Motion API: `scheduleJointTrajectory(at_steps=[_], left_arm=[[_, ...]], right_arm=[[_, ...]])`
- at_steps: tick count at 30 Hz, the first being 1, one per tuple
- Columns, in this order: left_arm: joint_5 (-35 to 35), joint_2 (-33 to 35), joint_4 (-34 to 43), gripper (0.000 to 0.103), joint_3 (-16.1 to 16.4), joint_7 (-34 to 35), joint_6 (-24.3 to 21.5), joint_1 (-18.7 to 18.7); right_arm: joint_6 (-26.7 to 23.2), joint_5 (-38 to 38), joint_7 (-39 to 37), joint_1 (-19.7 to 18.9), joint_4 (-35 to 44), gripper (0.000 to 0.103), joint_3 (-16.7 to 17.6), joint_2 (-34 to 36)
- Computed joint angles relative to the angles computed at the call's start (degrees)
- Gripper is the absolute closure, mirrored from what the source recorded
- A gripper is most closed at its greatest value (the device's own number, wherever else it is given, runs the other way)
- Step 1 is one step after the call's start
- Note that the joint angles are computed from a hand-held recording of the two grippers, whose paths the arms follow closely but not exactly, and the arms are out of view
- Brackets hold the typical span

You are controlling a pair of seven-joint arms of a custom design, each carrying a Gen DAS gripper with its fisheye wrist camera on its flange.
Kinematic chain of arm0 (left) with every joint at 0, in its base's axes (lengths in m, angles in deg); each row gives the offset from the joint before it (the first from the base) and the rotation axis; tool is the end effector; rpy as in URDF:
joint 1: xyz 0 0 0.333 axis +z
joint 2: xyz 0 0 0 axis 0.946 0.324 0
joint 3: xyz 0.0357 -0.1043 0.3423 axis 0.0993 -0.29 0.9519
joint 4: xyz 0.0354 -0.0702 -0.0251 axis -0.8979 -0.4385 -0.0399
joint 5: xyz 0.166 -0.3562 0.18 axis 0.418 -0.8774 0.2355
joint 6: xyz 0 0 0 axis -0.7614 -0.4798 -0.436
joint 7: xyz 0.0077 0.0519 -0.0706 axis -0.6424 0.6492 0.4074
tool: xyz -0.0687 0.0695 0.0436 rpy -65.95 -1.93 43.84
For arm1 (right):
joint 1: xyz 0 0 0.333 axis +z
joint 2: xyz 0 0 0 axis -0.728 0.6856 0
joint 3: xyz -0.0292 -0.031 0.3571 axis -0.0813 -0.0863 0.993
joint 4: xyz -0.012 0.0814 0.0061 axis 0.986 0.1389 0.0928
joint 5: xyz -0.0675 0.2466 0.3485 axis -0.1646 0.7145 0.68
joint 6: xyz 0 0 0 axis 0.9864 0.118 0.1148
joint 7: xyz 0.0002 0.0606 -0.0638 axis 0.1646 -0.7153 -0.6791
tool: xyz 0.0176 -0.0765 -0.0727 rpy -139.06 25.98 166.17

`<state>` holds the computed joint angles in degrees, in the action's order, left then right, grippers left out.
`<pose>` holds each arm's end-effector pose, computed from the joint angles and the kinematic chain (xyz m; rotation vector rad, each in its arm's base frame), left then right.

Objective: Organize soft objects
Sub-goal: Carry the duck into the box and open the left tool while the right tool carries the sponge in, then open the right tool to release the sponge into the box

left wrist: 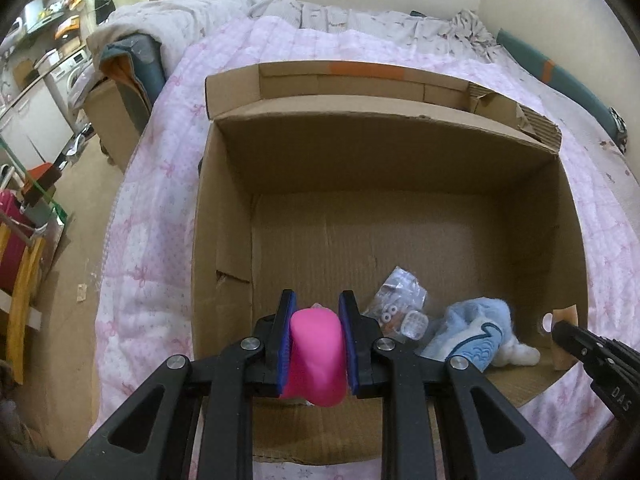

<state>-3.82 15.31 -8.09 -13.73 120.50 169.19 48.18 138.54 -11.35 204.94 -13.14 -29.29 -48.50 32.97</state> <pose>0.7386 -0.3681 0.5453 -1.8699 1.9584 -0.5452 0.6435 0.4649 0.5330 -1.6686 1.9658 -0.2363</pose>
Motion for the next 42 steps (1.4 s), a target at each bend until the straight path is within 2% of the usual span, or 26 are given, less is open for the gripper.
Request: scheduleJointTrajectory(at_steps=[14,16,20,27,31,34,37,39,41,42], left_arm=[[1.02,-1.22,-1.85,0.08,-0.14,1.01,0.72,-0.14],[1.36,-1.51,-2.18,0.074,0.05,0.69,0.5,-0.32],[2.7,-2.63,-3.78,0.049,0.38,-0.52,1.82,-0.56],[3.48,-4.31,-5.69,0.047,-0.05,-0.57,3.69,-0.19],[3.42,-5.59,-7.11,0.047,-0.17,-0.89,4.92,0.16],[3.07,-6.72,-8.4,0.047,-0.36,-1.6,6.07,0.67],[3.21,-8.14,-9.82,0.047,-0.32,-2.96,6.86,0.94],[2.27,-9.26,-10.94,0.047,-0.81,-2.99,7.53,1.68],[2.45,-10.73,-12.49,0.047,-0.87,-3.41,8.37,1.99],[2.67,-11.46,-13.37,0.047,-0.91,-3.65,8.98,2.12]], right_arm=[[1.06,0.74,-0.12,-0.15,-0.4,0.096,0.05,0.1],[0.68,0.59,-0.12,-0.07,-0.26,0.096,-0.01,0.17],[1.12,0.45,0.28,-0.04,-0.55,0.096,-0.08,-0.05],[-0.34,-1.46,0.69,0.69,0.24,0.088,-0.55,0.28],[0.75,-2.83,1.41,1.12,-0.43,0.074,-0.9,-0.31],[3.69,-3.13,2.75,0.96,-2.28,0.037,-0.76,-1.41],[5.22,-6.24,5.08,2.13,-3.06,0.031,-1.85,-2.32],[7.89,-8.18,6.36,2.49,-4.27,0.021,-2.18,-3.25],[8.89,-10.47,7.97,3.12,-4.98,0.001,-2.71,-4.07],[10.0,-11.54,8.93,3.3,-5.71,0.0,-2.87,-4.71]])
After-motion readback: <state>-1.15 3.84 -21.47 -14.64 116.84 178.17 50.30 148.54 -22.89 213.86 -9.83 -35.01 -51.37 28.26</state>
